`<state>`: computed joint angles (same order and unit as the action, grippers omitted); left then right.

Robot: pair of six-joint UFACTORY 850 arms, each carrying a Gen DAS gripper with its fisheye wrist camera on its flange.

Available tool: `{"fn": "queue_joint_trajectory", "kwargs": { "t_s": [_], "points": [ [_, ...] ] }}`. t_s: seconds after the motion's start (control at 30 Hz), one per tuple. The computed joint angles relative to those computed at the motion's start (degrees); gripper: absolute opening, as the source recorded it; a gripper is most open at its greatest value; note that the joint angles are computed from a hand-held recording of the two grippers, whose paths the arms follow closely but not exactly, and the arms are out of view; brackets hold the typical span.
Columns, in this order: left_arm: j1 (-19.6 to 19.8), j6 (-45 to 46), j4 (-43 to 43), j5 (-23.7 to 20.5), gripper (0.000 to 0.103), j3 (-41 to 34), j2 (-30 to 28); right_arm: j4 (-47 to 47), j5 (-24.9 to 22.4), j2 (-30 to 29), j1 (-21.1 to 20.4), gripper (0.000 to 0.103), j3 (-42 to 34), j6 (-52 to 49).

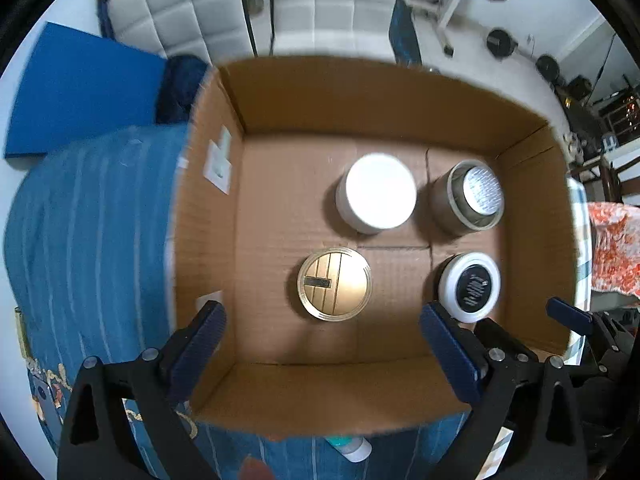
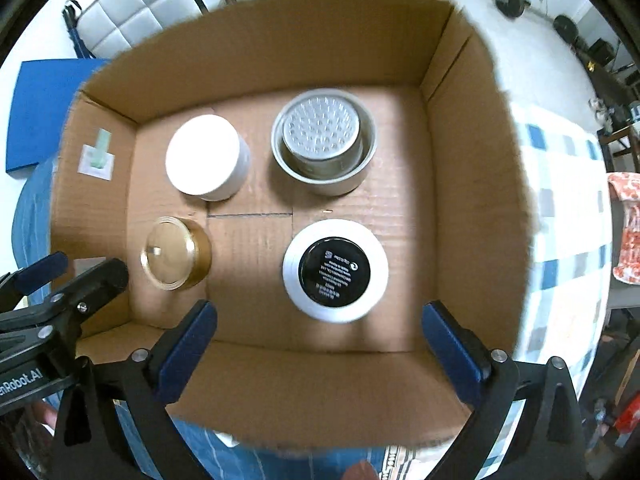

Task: Organize rigid objects
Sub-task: 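Withdraw both tools from the box toward the spray bottle and oval case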

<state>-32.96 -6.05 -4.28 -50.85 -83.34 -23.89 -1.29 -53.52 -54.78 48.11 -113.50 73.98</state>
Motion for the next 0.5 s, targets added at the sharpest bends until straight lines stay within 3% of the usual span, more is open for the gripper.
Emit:
{"fn": "queue_joint_trajectory", "kwargs": {
  "t_s": [0.3,0.5],
  "points": [
    [-0.94,-2.99,1.11,7.06,0.100,8.20,12.14,-10.75,-2.83,7.82,5.37,0.103,5.19,10.53],
    [-0.62,-3.14,2.83,9.22,0.100,13.68,19.70,-18.39,-9.49,9.95,10.21,0.103,3.43,16.68]
  ]
}}
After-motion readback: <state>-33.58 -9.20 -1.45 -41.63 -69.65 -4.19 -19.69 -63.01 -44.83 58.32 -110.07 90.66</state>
